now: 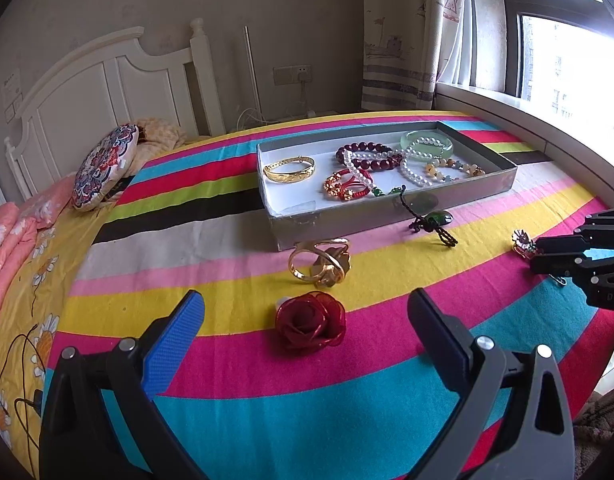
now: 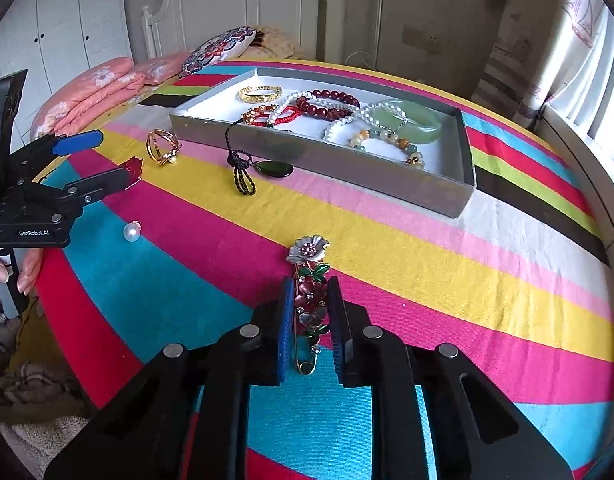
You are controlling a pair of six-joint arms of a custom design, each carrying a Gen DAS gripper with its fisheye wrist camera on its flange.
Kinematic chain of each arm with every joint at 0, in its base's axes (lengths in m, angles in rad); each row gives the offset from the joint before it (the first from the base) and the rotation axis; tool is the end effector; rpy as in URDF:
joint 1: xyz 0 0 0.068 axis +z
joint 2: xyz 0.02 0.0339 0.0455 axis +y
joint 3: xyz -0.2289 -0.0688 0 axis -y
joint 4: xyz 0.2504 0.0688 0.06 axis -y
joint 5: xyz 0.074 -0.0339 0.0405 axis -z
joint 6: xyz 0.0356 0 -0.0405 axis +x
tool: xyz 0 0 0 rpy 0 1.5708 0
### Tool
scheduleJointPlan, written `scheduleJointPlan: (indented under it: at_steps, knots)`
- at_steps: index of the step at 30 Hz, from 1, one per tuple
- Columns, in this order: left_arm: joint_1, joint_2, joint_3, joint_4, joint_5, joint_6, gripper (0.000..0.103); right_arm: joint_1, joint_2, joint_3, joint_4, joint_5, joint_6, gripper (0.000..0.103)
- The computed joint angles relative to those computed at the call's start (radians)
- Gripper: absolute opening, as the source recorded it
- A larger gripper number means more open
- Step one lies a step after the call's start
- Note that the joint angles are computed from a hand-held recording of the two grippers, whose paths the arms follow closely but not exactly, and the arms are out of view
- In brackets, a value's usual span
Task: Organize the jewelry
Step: 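Grasp the flower brooch pin with the right tool, then grasp the green pendant's black cord with the left tool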
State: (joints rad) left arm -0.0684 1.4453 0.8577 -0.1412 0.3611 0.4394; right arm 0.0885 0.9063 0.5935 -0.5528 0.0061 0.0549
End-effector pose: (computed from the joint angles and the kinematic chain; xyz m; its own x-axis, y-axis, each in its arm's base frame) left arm 0.3115 -0.0339 0.1803 -0.4623 0.4306 -0.7752 0.5785 0.8090 0.1044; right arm 0.2058 0.0180 0.1903 -0.7620 -0.0125 -0.6475 -0.0427 0.9986 0.0309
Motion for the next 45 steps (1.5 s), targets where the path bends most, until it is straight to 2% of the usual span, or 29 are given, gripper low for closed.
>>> scheduleJointPlan:
  at_steps: [4, 8, 13, 16, 19, 21, 23, 27, 29, 34, 37, 39, 41, 45]
  knots:
    - [-0.005, 0.005, 0.004, -0.001, -0.015, -0.007, 0.1, -0.045, -0.064, -0.053, 0.024, -0.03, -0.012, 0.018]
    - [-0.004, -0.053, -0.049, 0.049, -0.022, -0.025, 0.1, -0.073, -0.083, -0.069, 0.036, -0.06, -0.007, 0.018]
    - [-0.046, -0.173, -0.101, -0.012, 0.045, -0.046, 0.1, -0.075, -0.104, -0.09, 0.049, -0.066, -0.006, 0.018]
    - [-0.128, -0.166, -0.063, -0.078, 0.022, -0.07, 0.1, -0.07, -0.107, -0.092, 0.051, -0.061, -0.006, 0.018]
    - [-0.199, -0.078, 0.022, -0.134, 0.015, -0.128, 0.084, -0.08, -0.101, -0.09, 0.055, -0.072, -0.009, 0.018]
    - [-0.238, -0.004, 0.089, -0.166, -0.004, -0.161, 0.068, -0.086, -0.103, -0.091, 0.055, -0.081, -0.01, 0.018]
    - [-0.267, 0.069, 0.155, -0.189, -0.022, -0.198, 0.063, -0.097, -0.104, -0.092, 0.056, -0.096, -0.012, 0.018]
    - [-0.308, 0.166, 0.243, -0.199, -0.062, -0.255, 0.06, -0.108, -0.105, -0.095, 0.059, -0.116, -0.012, 0.018]
    - [-0.326, 0.203, 0.274, -0.204, -0.097, -0.258, 0.055, -0.111, -0.106, -0.097, 0.061, -0.123, -0.012, 0.018]
    - [-0.337, 0.266, 0.324, -0.206, -0.127, -0.275, 0.053, -0.117, -0.111, -0.101, 0.062, -0.136, -0.011, 0.018]
    - [-0.351, 0.303, 0.359, -0.218, -0.162, -0.28, 0.036, -0.119, -0.111, -0.101, 0.062, -0.138, -0.011, 0.018]
    - [-0.365, 0.295, 0.344, -0.209, -0.181, -0.29, 0.02, -0.119, -0.11, -0.1, 0.062, -0.139, -0.01, 0.018]
    - [-0.373, 0.256, 0.299, -0.186, -0.17, -0.305, 0.011, -0.115, -0.108, -0.1, 0.063, -0.133, -0.01, 0.018]
    - [-0.386, 0.111, 0.128, -0.071, -0.153, -0.312, 0.011, -0.092, -0.107, -0.1, 0.068, -0.101, -0.001, 0.018]
